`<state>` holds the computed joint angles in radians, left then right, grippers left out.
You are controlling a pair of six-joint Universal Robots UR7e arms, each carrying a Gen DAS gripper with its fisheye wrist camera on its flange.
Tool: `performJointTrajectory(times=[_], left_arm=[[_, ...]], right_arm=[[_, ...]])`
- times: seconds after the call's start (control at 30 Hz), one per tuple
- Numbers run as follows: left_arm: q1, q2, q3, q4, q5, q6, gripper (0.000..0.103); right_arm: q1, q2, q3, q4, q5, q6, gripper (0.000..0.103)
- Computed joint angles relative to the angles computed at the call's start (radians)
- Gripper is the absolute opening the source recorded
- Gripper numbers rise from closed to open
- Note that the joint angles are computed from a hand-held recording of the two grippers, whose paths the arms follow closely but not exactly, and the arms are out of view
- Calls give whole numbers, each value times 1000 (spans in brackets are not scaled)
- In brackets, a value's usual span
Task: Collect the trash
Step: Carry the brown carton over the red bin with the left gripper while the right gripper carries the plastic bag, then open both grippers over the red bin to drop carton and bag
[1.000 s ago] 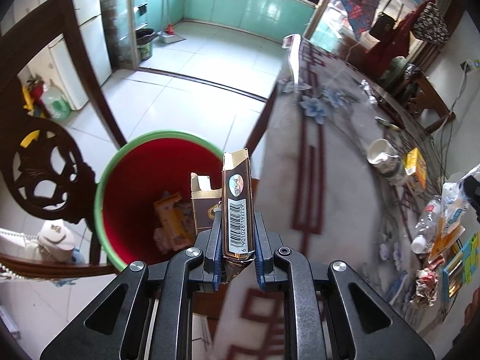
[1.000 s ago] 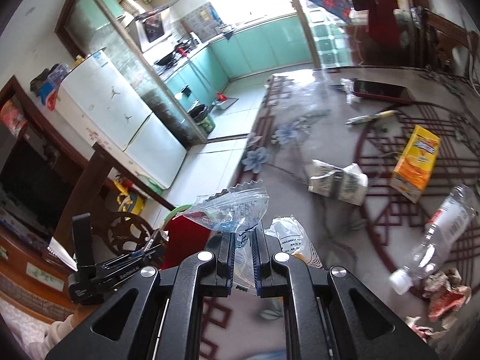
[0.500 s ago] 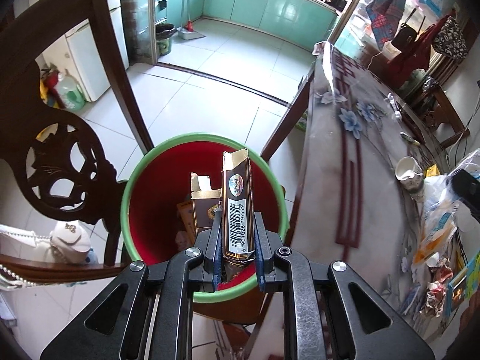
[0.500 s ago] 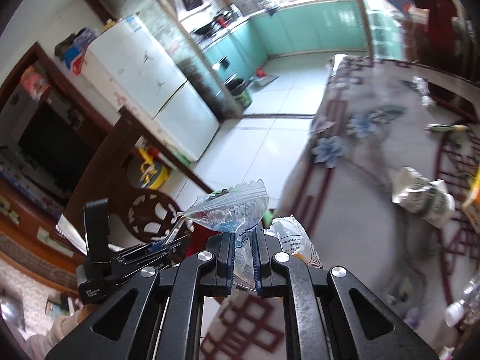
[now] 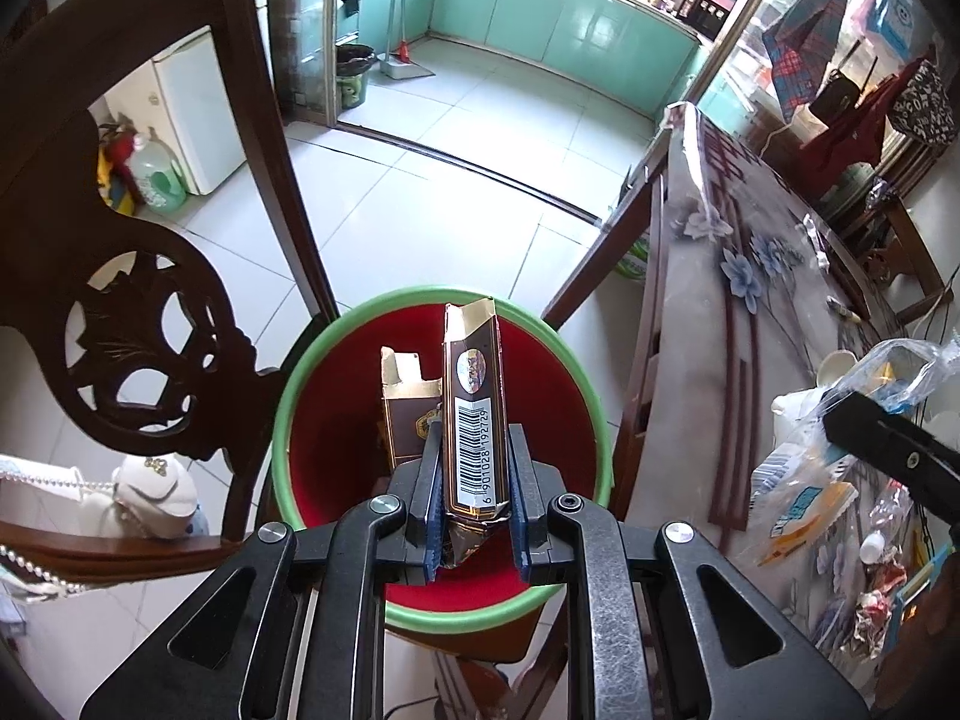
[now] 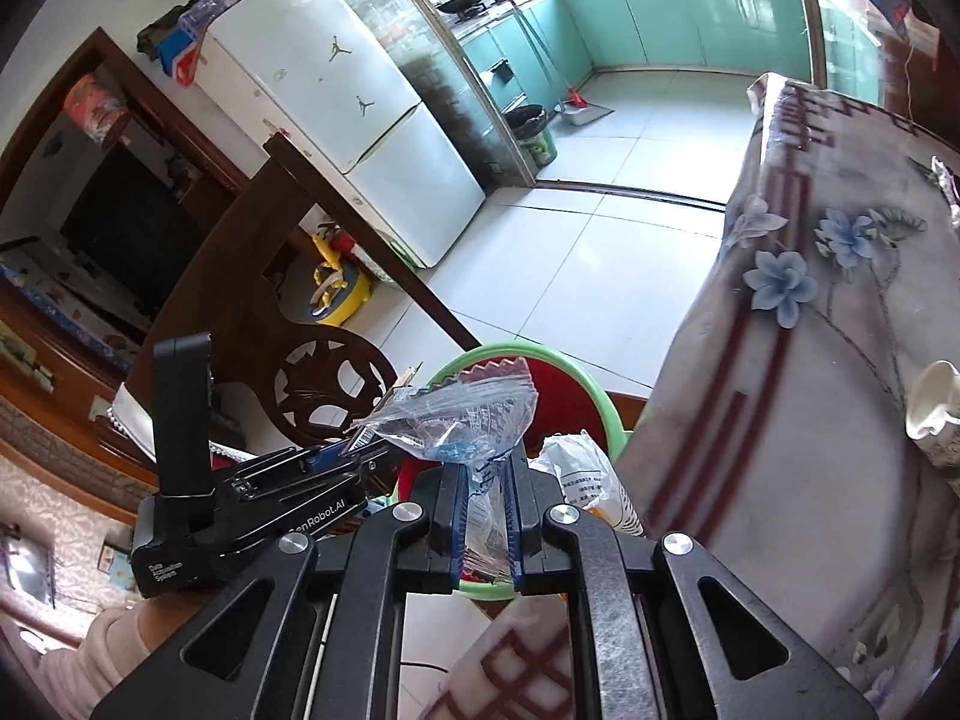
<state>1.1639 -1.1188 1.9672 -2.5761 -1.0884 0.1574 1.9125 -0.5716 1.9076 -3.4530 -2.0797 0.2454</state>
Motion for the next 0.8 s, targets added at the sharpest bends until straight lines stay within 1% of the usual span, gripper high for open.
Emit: performJointTrajectory(times=[0.03,0.1,0.13,0.17,0.23,0.27,0.3,0.37,0.5,0.63,0.73,0.8], left_arm=[[2,-1,0,-4,3,-4,16],[5,-1,0,-9,8,-10,17],[6,-2,1,-14,13,-12,19],[6,-3,4,-21,20,-11,23],[6,-6,8,-27,24,-8,32],[6,-8,9,-27,22,-9,41],[6,-11,11,-31,20,-11,46],[2,-17,17,-39,20,-13,48],[-13,-29,36,-53,26,-11,51],[-36,-42,61,-59,34,-15,52],[-61,-57,90,-69,33,-15,53],[-79,-64,110,-79,29,-11,58]], right_arm=[[2,4,-7,4,-1,-3,11],[5,10,-21,14,-2,-14,15],[9,12,-25,20,-7,-18,20],[11,12,-28,27,-13,-21,24],[16,14,-35,40,-21,-22,25],[19,14,-36,40,-24,-23,25],[21,15,-37,40,-29,-25,26],[29,14,-36,37,-38,-28,30],[38,5,-22,18,-50,-32,32],[42,-16,14,-19,-56,-20,32],[53,-49,72,-58,-91,6,33],[66,-85,138,-109,-140,21,33]])
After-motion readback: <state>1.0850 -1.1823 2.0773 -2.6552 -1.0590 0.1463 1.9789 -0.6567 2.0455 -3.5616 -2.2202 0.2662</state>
